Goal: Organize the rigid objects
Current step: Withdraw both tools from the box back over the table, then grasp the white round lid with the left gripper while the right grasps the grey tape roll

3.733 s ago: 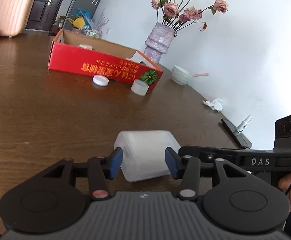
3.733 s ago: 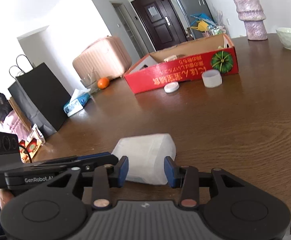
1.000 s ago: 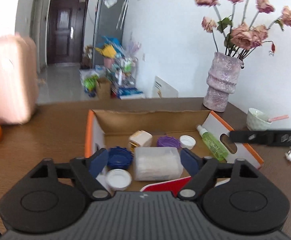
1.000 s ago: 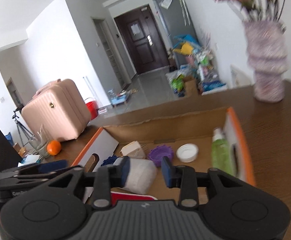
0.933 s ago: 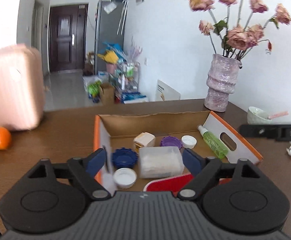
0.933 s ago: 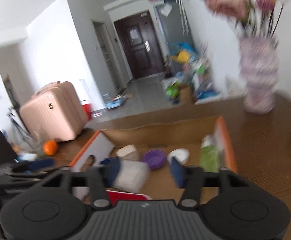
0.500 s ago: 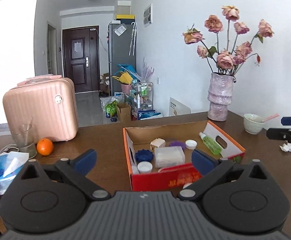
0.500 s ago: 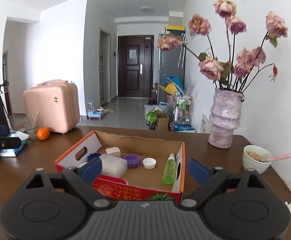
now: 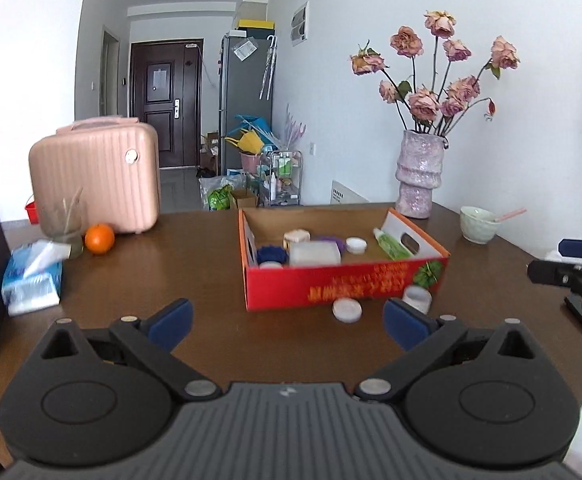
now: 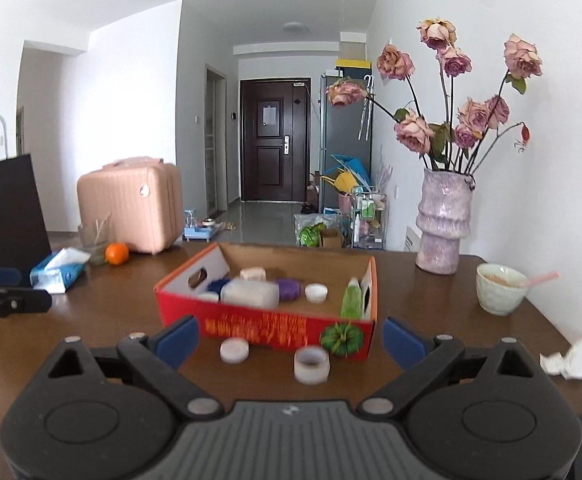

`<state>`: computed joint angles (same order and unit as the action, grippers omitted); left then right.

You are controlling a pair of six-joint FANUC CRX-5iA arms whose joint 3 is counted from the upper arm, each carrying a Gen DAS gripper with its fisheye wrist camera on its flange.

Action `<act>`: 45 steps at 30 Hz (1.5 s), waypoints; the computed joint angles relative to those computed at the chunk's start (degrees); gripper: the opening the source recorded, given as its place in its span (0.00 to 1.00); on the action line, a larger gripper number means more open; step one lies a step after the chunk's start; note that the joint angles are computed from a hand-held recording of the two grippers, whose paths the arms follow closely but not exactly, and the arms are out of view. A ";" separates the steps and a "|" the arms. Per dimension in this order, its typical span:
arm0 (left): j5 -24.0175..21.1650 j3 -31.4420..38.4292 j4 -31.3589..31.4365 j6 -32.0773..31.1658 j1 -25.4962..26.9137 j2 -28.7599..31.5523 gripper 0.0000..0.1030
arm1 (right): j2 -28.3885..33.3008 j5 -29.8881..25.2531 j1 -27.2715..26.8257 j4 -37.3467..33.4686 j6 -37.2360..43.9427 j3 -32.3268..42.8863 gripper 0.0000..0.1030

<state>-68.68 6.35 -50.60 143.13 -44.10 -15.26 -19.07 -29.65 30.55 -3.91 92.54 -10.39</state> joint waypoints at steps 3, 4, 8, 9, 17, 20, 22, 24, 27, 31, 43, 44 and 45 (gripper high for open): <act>-3.68 -1.71 -5.54 5.15 -6.26 -0.58 1.00 | -4.57 2.45 2.86 7.11 -5.69 -7.42 0.96; -5.74 -2.01 -7.36 7.56 -8.59 -0.34 1.00 | -5.91 3.21 3.96 10.44 -8.62 -9.90 0.96; -8.82 -4.24 -8.32 13.48 -13.63 -0.88 1.00 | -11.91 5.04 7.91 24.25 -21.00 -20.04 0.96; -9.02 -4.84 -8.29 14.29 -14.55 -1.07 1.00 | -13.30 4.99 8.51 25.07 -21.43 -21.60 0.96; -9.71 -4.81 -6.06 13.61 -14.10 0.80 1.00 | -15.00 4.11 9.16 24.17 -20.44 -24.17 0.98; -8.29 -4.75 -4.59 12.01 -12.37 1.41 1.00 | -14.18 4.31 8.29 21.26 -18.96 -23.38 0.98; -6.43 -4.79 -2.91 10.61 -10.31 1.83 1.00 | -13.02 4.39 7.42 19.95 -18.19 -22.68 0.98; -4.35 -4.63 -1.13 9.34 -7.86 2.43 1.00 | -10.81 4.07 6.14 17.25 -15.75 -20.81 0.98; -0.73 -4.13 1.41 6.89 -3.77 3.82 1.00 | -7.22 4.06 4.34 14.35 -12.63 -17.90 0.97; 4.75 -2.84 6.09 1.54 2.69 6.71 1.00 | -1.28 3.12 1.75 7.60 -6.46 -12.15 0.92; 19.43 3.65 28.74 -12.43 21.98 20.45 0.92 | 20.25 -2.66 -2.38 -2.07 0.40 8.57 0.74; 19.25 5.11 30.09 -14.62 22.73 22.13 0.87 | 21.81 -2.83 -2.25 -1.51 0.08 9.90 0.72; 20.06 5.75 31.93 -17.60 23.67 23.28 0.83 | 23.32 -2.71 -2.03 -0.67 -0.36 11.14 0.72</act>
